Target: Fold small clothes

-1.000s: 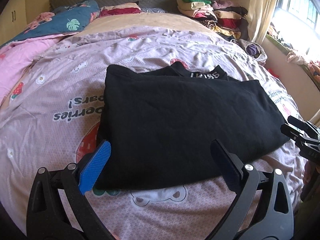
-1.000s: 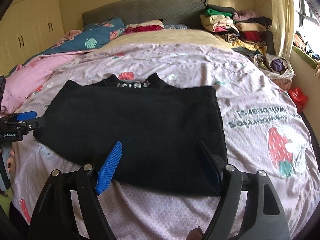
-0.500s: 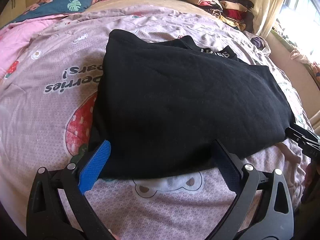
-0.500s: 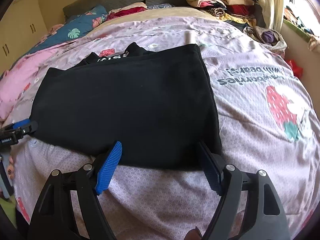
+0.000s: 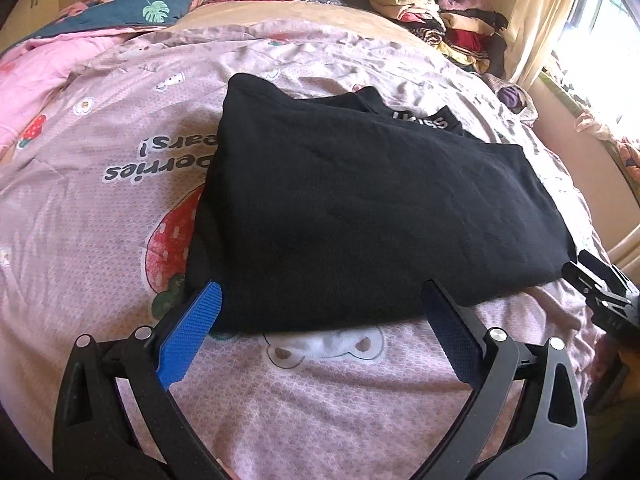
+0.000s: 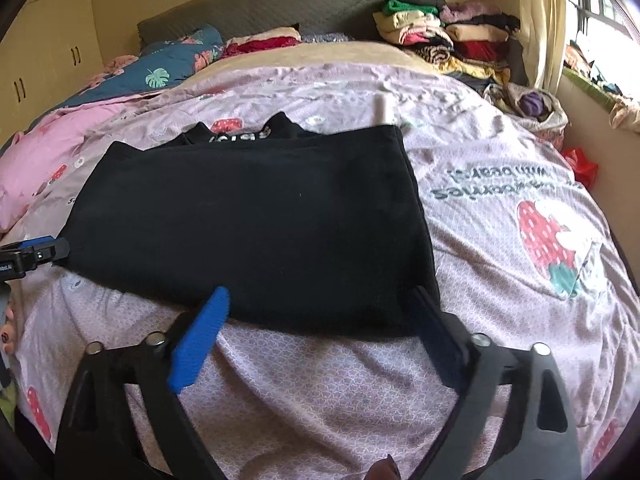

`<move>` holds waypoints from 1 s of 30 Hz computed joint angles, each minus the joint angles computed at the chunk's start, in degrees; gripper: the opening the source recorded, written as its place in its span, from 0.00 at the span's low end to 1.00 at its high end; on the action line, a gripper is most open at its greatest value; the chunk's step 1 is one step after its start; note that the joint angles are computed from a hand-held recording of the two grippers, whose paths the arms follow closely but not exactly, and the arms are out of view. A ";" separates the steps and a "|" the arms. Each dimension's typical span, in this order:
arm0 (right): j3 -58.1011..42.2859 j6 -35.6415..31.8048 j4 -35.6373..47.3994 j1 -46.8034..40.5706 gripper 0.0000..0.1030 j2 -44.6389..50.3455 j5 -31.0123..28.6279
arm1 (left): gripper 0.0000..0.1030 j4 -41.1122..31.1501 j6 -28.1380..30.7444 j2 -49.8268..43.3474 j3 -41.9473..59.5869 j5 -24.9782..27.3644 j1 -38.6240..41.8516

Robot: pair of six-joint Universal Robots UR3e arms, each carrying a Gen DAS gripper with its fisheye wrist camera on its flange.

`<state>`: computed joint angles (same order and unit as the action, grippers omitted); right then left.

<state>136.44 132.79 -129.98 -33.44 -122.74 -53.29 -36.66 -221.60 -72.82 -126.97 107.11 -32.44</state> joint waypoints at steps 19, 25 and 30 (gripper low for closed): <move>1.79 -1.58 1.74 -2.24 0.94 -6.49 2.09 | 0.91 -2.52 -2.28 -2.87 5.72 2.44 -5.42; 2.09 -3.54 5.73 -4.58 0.94 -11.11 4.00 | 0.91 -2.12 -3.22 -4.35 6.97 2.93 -7.36; 1.89 -6.02 10.94 -6.72 0.94 -15.60 6.00 | 0.91 -1.33 -4.52 -5.30 7.60 3.84 -9.14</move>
<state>138.33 126.77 -119.04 -40.15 -138.33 -47.29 -37.99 -226.12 -78.12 -119.37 110.95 -41.58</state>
